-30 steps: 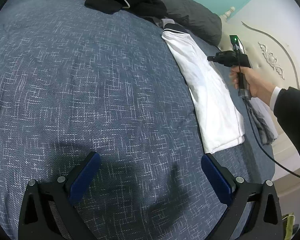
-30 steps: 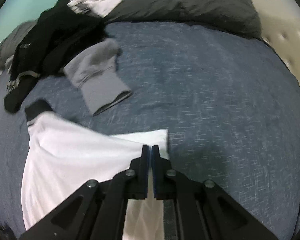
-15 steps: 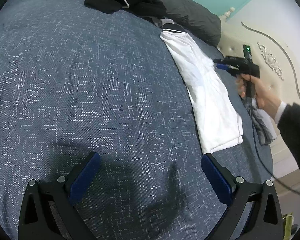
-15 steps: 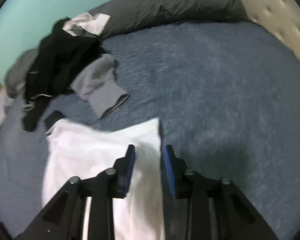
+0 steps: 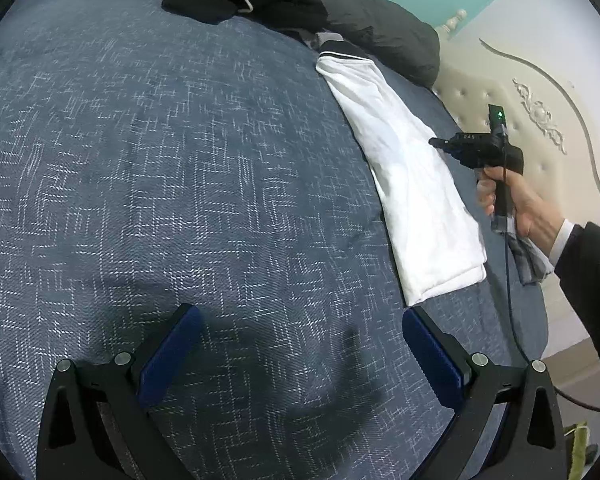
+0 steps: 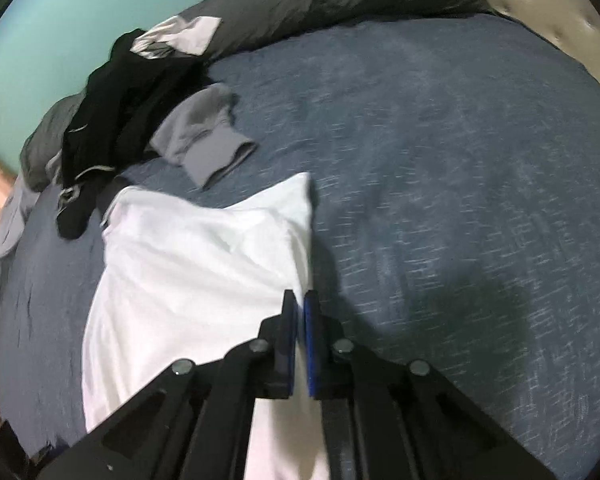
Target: Fold clothes
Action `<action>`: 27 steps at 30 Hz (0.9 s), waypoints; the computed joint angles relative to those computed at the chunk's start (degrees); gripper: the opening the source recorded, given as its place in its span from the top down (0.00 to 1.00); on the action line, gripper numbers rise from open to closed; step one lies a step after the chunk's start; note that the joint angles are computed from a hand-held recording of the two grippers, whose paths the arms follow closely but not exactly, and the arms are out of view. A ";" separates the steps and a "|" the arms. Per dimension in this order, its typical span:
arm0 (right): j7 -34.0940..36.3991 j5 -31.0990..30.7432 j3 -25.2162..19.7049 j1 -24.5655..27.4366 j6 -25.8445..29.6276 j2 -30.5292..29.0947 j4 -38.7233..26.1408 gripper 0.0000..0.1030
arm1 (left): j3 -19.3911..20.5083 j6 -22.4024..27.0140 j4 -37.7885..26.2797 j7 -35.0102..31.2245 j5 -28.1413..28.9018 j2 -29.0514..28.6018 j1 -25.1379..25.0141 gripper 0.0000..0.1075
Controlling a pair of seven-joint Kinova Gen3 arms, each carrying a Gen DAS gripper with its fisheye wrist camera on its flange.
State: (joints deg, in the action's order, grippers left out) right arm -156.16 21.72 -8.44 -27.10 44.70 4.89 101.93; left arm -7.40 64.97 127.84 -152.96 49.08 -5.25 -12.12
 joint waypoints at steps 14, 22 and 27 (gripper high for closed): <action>-11.37 -0.13 -3.55 -0.02 -1.83 -7.63 7.50 0.77 | -1.02 2.21 -0.14 -1.01 1.14 0.43 -1.30 0.05; -12.73 -3.35 -9.47 1.42 -7.31 -12.56 13.99 0.77 | -0.02 1.17 0.24 -0.34 0.87 -0.30 -0.74 0.05; -14.42 -1.20 -11.32 1.14 -4.78 -11.64 13.75 0.98 | -0.15 1.26 0.30 -0.54 0.94 -0.45 -0.18 0.05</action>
State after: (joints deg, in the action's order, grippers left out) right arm -170.59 20.51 -19.76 -25.96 39.93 -6.75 115.68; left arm -7.55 66.23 128.15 -153.50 50.01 -5.71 -12.30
